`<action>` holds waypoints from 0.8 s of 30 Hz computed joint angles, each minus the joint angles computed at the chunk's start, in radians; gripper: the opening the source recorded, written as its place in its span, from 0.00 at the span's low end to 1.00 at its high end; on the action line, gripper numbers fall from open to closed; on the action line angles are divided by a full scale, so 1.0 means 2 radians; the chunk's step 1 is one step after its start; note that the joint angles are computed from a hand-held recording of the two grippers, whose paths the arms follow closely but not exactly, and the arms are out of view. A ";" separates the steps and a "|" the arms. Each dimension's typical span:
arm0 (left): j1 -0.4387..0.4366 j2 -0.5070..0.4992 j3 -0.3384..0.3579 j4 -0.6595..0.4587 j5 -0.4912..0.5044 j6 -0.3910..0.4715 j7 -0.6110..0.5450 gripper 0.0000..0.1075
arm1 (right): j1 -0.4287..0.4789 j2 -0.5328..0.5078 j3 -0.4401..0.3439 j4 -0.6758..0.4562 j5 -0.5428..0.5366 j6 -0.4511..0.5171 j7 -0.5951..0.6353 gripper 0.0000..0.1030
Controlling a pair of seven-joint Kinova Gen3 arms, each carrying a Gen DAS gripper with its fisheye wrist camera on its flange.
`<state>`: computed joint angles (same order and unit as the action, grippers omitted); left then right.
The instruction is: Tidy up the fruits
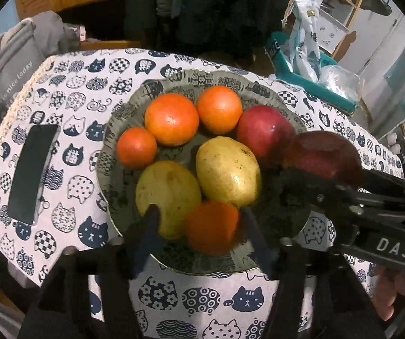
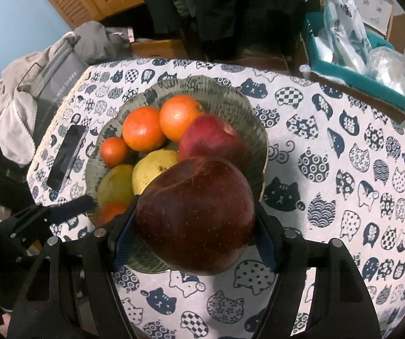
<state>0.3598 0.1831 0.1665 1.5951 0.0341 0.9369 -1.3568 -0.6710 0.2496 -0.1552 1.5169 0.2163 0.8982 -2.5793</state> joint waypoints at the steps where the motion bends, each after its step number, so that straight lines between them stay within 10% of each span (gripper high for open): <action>1: 0.001 -0.002 0.000 0.001 -0.003 -0.002 0.002 0.65 | 0.003 0.001 -0.001 -0.001 -0.006 -0.001 0.004 0.71; 13: -0.005 -0.023 -0.003 -0.006 -0.006 0.008 0.015 0.69 | -0.007 -0.029 0.004 0.000 0.040 -0.004 -0.043 0.80; 24: -0.018 -0.074 0.002 -0.020 0.000 0.000 0.013 0.76 | -0.071 -0.041 -0.018 -0.072 0.192 0.145 -0.103 0.82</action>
